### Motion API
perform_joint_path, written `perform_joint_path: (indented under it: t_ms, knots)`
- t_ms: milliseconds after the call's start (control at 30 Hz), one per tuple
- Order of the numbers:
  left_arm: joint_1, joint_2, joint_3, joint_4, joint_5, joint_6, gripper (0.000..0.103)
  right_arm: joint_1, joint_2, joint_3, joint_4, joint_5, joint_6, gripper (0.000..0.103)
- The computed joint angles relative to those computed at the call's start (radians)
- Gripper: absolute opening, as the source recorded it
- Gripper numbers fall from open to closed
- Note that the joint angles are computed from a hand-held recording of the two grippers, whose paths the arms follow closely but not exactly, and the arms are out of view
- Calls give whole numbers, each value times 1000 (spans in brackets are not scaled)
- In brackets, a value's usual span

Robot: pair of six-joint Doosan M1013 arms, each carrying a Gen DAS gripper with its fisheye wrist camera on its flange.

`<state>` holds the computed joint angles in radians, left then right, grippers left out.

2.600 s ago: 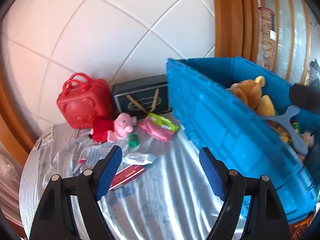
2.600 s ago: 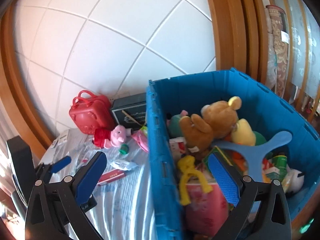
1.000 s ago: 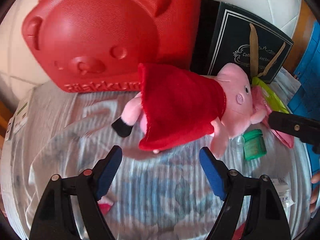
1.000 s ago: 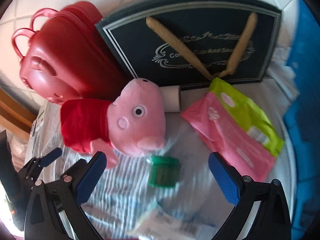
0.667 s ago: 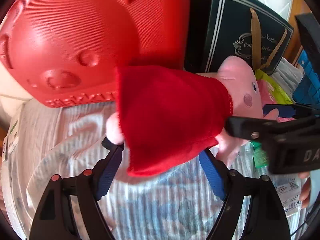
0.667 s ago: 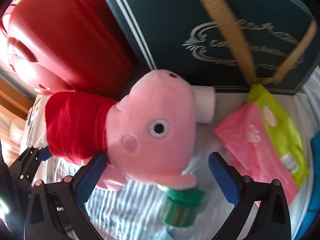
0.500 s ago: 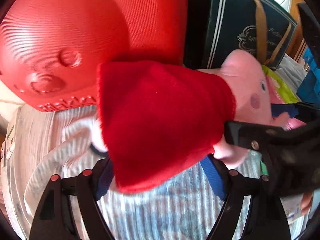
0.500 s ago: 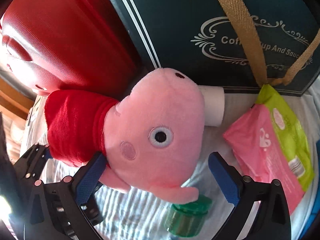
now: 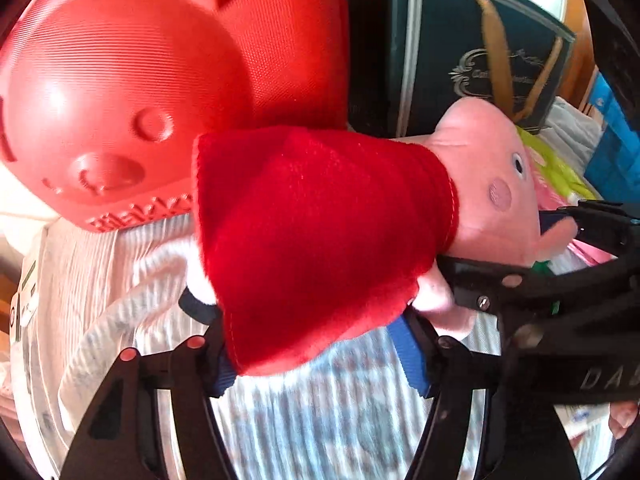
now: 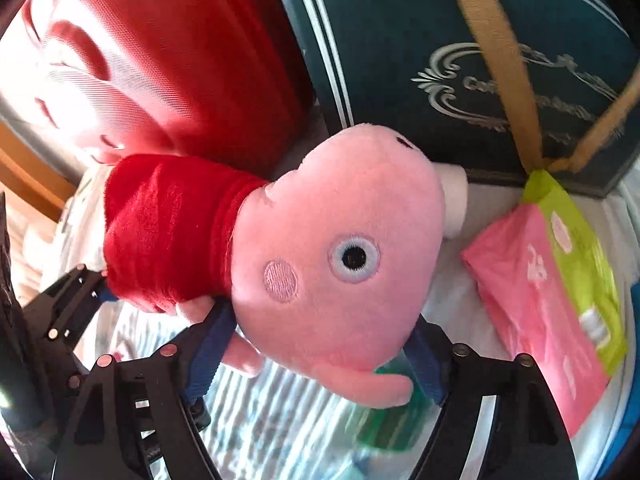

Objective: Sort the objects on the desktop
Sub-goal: 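Grasp the Peppa Pig plush with both tools and lift it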

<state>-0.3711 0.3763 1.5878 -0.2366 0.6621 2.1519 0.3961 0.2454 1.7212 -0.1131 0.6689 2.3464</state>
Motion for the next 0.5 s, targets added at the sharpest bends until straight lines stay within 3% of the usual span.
perform_joint_path:
  t_ms: [200, 500]
  knots:
    - [24, -101, 99, -75, -14, 59, 64, 56, -84, 59, -49, 2, 56, 79]
    - [67, -262, 222, -189, 9, 145, 63, 199, -187, 72, -219, 135, 201, 75]
